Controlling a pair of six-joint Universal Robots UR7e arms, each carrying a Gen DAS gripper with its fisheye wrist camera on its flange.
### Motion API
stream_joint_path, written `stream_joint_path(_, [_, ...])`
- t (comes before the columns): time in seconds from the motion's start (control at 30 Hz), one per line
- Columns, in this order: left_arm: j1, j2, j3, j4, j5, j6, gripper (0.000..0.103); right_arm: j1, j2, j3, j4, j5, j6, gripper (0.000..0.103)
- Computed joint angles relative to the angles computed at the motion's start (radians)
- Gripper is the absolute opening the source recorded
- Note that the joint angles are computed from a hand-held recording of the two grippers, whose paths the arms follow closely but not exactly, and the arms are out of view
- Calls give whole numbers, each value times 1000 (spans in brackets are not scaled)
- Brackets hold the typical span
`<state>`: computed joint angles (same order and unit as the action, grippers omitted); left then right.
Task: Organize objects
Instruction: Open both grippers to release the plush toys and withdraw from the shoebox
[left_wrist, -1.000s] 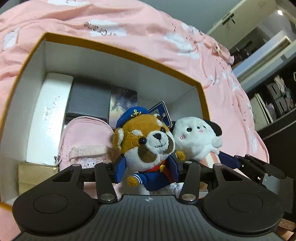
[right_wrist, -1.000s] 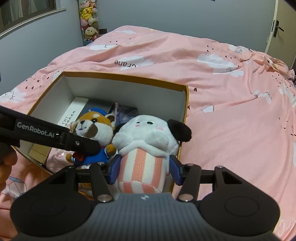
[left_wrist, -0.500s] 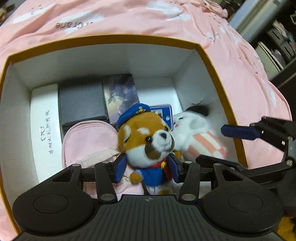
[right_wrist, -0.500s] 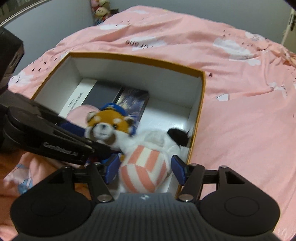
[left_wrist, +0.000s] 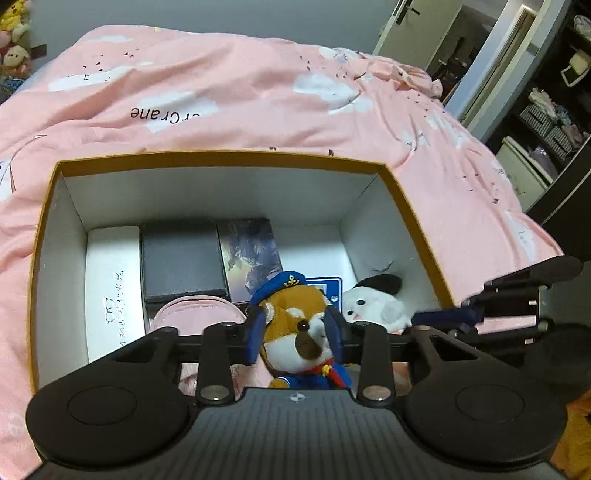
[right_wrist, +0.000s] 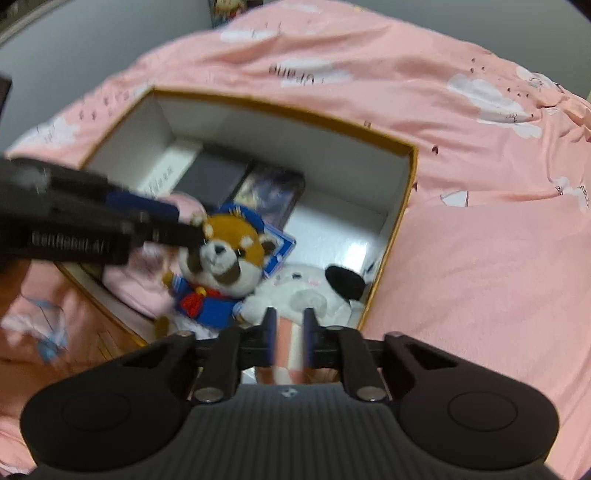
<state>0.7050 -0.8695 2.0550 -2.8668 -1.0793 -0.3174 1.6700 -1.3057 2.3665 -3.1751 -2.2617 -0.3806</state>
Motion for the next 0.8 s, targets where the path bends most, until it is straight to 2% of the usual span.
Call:
stream_joint_path(0.03, [2, 10, -8, 10, 3, -4, 31, 2, 7, -5, 25, -12, 3, 9])
stream_joint_path(0.2, [16, 29, -10, 1, -5, -38, 29, 11, 39, -22, 97, -64, 65, 9])
stream_joint_path(0.33, [28, 34, -23, 22, -25, -76, 27, -7, 28, -52, 205, -13, 133, 8])
stream_joint_path(0.37, [29, 39, -25, 24, -24, -83, 27, -16, 30, -69, 249, 14, 154, 0])
stream_joint_path(0.43, [26, 44, -26, 30, -17, -105, 27, -48, 47, -93, 314, 53, 220, 0])
stream_joint_path(0.53, [15, 44, -6, -4, 1, -97, 27, -59, 75, -89, 271, 51, 209, 0])
stream_joint_path(0.67, [-27, 33, 47, -84, 64, -70, 27, -43, 55, -63, 214, 60, 187, 1])
stream_joint_path(0.7, [-42, 28, 62, -104, 80, -66, 27, -33, 45, -51, 188, 59, 175, 4])
stream_joint_path(0.8, [-93, 2, 111, -158, 118, -50, 27, 9, 19, -2, 83, 42, 126, 6])
